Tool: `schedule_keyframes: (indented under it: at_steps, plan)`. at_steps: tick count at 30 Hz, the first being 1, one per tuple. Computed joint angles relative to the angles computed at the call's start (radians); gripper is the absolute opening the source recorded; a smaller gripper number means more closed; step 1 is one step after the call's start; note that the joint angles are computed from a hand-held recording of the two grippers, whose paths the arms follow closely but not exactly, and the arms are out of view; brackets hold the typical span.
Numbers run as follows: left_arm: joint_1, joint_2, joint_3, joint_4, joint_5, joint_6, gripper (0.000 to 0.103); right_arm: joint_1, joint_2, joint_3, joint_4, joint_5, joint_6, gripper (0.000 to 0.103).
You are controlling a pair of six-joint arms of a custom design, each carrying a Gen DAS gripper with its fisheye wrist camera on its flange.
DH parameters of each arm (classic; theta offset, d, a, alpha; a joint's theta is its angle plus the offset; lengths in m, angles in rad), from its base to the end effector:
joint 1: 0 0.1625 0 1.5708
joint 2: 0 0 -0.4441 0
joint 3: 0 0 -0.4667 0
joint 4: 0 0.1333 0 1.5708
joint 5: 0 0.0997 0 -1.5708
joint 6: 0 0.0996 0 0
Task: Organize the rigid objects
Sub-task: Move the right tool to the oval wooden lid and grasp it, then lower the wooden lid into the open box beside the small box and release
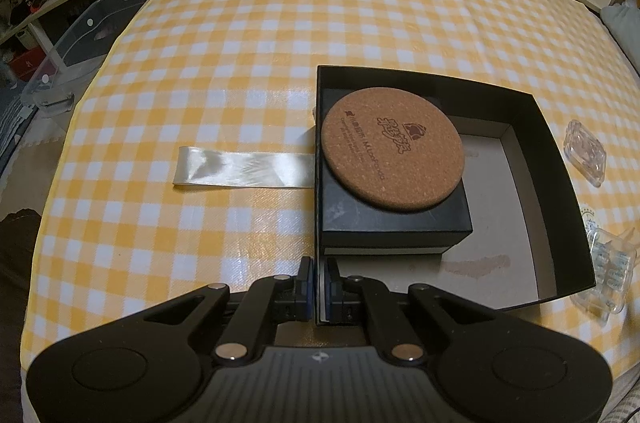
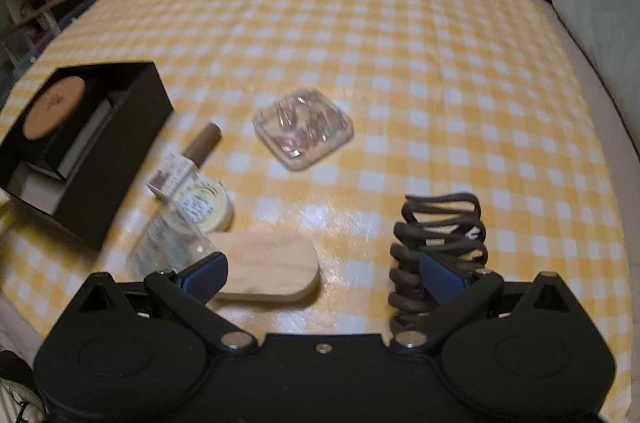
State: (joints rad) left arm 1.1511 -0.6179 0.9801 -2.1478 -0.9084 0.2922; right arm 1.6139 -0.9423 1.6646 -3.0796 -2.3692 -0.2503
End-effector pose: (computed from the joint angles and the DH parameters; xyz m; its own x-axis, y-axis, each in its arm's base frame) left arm -0.1942 -0.9126 0.1989 -0.6260 0.4501 -0.6368 0.6041 0.7963 -0.0310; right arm 0.0934 -0.7275 0.2347 -0.6891 0.2868 0.6655 -0.2076 0.8017 -0.5605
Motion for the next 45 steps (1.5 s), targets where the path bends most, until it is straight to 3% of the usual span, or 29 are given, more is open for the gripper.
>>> schedule_keyframes:
  at_steps: [2,10,15,19,26,36,40,42,45]
  plan:
    - [0.000,-0.003,0.005,-0.007,0.000,0.003,0.005,-0.006,0.012,-0.013,0.014,-0.015,0.007,0.103]
    - [-0.006,-0.012,0.018,-0.041,0.000,0.005,0.005,0.006,0.103,-0.082,-0.089,-0.126,-0.177,0.103]
    - [-0.010,-0.012,0.014,-0.045,0.003,-0.008,0.005,0.018,0.140,-0.109,-0.119,-0.152,-0.234,0.103]
    - [-0.013,-0.004,0.002,-0.031,0.013,-0.025,0.005,0.025,0.153,-0.115,-0.117,-0.132,-0.242,0.103]
    - [-0.019,0.000,0.004,-0.058,0.010,-0.020,0.002,0.021,0.139,-0.107,-0.028,-0.034,-0.170,0.103]
    - [-0.018,0.001,0.002,-0.056,0.001,-0.015,0.002,-0.012,0.118,-0.123,0.098,0.008,0.028,0.103]
    - [-0.020,-0.003,0.005,-0.055,0.003,-0.001,0.002,-0.011,0.121,-0.135,0.139,0.001,0.033,0.102]
    - [-0.019,-0.006,0.006,-0.052,-0.001,-0.006,0.002,-0.013,0.115,-0.137,0.165,0.008,0.051,0.093]
    - [-0.019,-0.007,0.007,-0.053,0.000,-0.004,0.002,-0.011,0.112,-0.139,0.184,-0.003,0.059,0.093]
